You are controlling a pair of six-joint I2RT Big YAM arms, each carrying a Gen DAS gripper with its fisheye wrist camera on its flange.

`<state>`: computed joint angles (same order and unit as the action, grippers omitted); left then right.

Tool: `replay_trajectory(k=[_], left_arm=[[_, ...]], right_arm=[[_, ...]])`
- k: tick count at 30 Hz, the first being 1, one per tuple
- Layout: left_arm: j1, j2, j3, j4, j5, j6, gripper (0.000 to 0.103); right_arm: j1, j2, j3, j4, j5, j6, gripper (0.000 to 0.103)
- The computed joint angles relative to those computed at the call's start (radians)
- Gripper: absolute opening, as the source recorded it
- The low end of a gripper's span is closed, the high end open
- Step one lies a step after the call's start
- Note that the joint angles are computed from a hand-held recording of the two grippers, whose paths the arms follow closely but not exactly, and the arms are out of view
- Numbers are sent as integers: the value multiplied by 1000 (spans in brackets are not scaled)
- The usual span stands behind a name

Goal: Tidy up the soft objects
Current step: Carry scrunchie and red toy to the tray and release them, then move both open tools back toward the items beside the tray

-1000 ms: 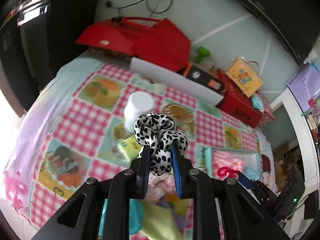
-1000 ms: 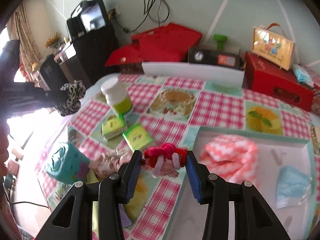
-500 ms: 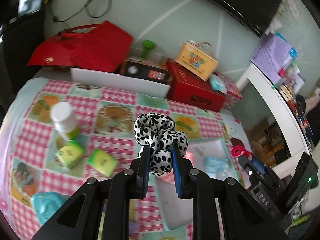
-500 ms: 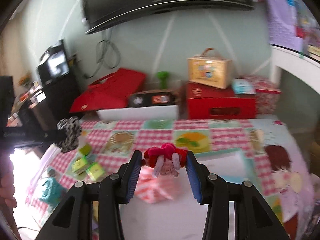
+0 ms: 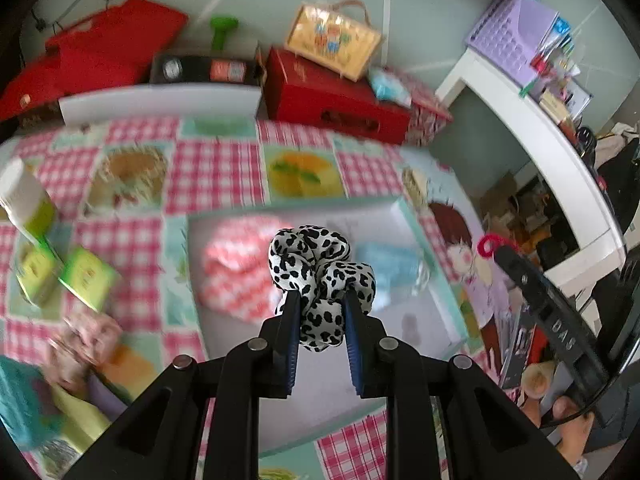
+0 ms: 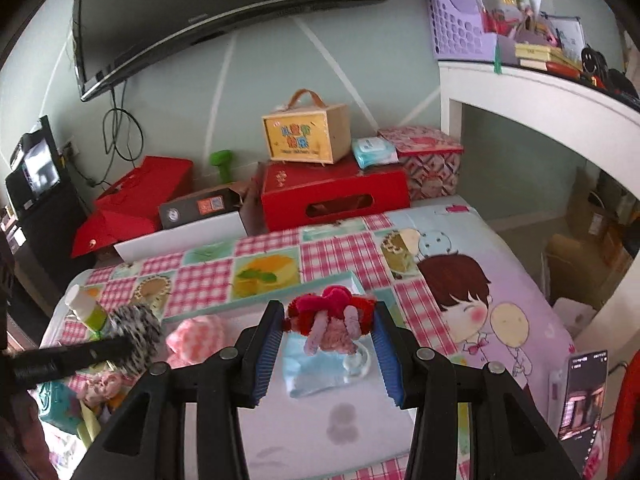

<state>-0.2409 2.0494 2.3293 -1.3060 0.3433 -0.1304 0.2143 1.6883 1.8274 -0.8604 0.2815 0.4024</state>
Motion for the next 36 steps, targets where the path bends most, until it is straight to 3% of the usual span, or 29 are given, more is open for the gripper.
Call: replay_trajectory(k=[6, 16, 18, 20, 28, 30, 31, 33, 35, 36], left_arm=[[-24, 6, -80, -13, -26, 6, 22], [-35, 5, -133, -12, -40, 14, 23], [-34, 16, -121, -28, -30, 7, 35], [-32, 13, -123, -33, -20, 9, 41], [-21, -34, -150, 4, -24, 4, 53], [-15, -48, -161, 25, -39, -1, 55], [-13, -53, -167, 35, -46, -2, 60], [-6, -72, -191, 79, -74, -13, 90], [1, -101, -237, 155, -128, -34, 93], [4, -119, -267, 202, -166, -47, 93]], right_arm=[[-14, 51, 14, -68, -75, 13, 48], [-10, 126, 67, -213, -107, 22, 49], [-7, 147, 95, -256, -101, 25, 55], [-3, 160, 115, -285, -81, 24, 71], [9, 171, 151, -330, -41, 39, 73], [13, 173, 160, -339, -29, 38, 84], [17, 172, 162, -339, -20, 36, 86], [23, 171, 163, -328, -15, 26, 93], [27, 172, 165, -322, -14, 15, 103], [30, 169, 161, -313, -7, 9, 103]])
